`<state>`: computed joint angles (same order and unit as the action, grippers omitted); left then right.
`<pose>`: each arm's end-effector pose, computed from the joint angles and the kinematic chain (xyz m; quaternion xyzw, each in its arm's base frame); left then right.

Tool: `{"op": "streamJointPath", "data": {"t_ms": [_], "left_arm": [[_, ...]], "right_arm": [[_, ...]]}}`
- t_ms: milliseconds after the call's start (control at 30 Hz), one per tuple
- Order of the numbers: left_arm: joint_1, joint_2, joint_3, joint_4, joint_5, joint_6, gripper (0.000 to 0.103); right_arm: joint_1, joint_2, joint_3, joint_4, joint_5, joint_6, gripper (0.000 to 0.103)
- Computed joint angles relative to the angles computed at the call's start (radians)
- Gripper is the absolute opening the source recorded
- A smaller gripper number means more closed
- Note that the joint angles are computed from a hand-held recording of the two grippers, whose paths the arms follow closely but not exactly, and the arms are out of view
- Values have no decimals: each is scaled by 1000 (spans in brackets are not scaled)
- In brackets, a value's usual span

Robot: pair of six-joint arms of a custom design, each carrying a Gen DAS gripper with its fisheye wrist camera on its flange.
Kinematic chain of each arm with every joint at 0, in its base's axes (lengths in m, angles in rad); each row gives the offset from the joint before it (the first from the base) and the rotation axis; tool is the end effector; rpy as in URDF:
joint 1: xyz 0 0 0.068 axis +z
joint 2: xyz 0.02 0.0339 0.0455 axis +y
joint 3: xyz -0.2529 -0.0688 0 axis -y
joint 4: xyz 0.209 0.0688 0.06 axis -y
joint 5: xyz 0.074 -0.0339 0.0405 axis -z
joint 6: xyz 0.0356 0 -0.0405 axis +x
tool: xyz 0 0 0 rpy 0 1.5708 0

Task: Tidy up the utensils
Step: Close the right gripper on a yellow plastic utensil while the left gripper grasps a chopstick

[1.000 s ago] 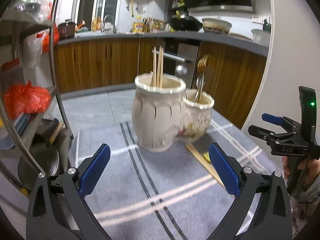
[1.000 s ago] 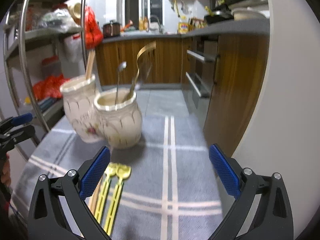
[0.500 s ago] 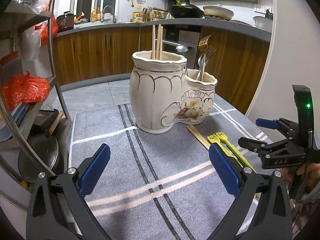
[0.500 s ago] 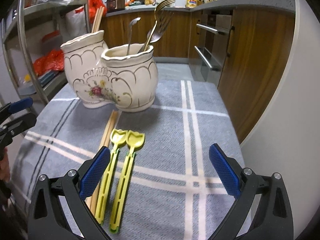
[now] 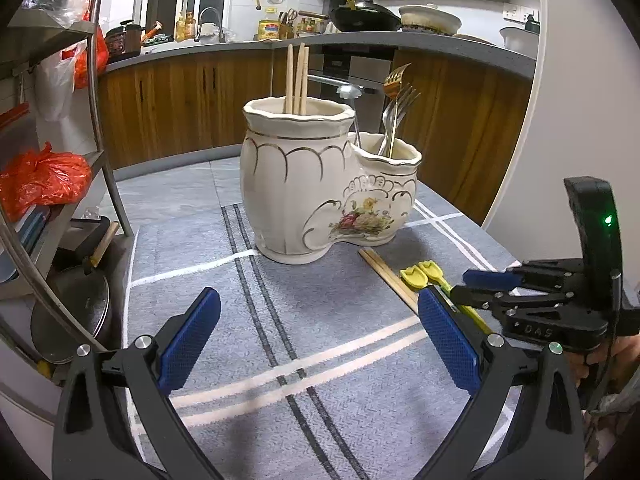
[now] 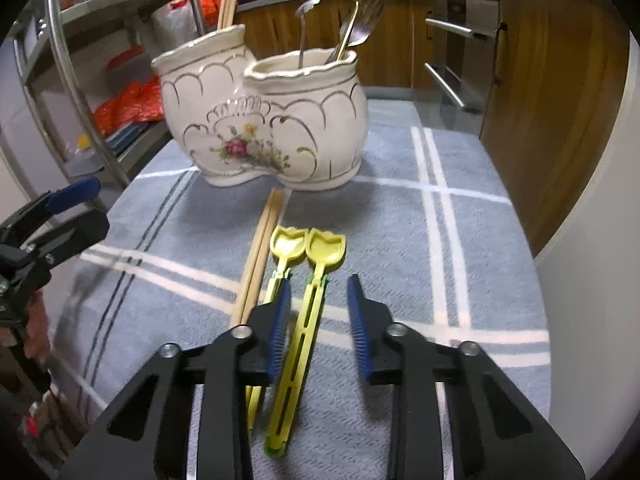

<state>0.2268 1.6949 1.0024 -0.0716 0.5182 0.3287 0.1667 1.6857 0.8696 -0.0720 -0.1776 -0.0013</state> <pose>0.3218 0.0562 0.2046 0.1457 0.8828 -0.1226 0.4295 0.2994 0.0568 0.1690 -0.1083 0.9328 0.1108 0.3254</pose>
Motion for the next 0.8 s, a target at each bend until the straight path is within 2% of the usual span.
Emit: {"op": "streamJointPath", "data": {"t_ms": [167, 233, 300, 533, 800], "left_arm": [[-72, -11, -17, 5, -69, -32, 97], [-116, -15, -30, 16, -122, -35, 97], [-148, -15, -40, 26, -156, -37, 97], [-232, 43, 15, -44, -224, -80, 97], [-289, 108, 63, -108, -355, -116, 94]], "right_arm": [[21, 18, 14, -2, 20, 4, 25], [19, 19, 13, 4, 20, 4, 14], [11, 21, 12, 10, 9, 2, 12], [-30, -6, -13, 49, -42, -4, 11], [-91, -48, -47, 81, -97, -17, 11]]}}
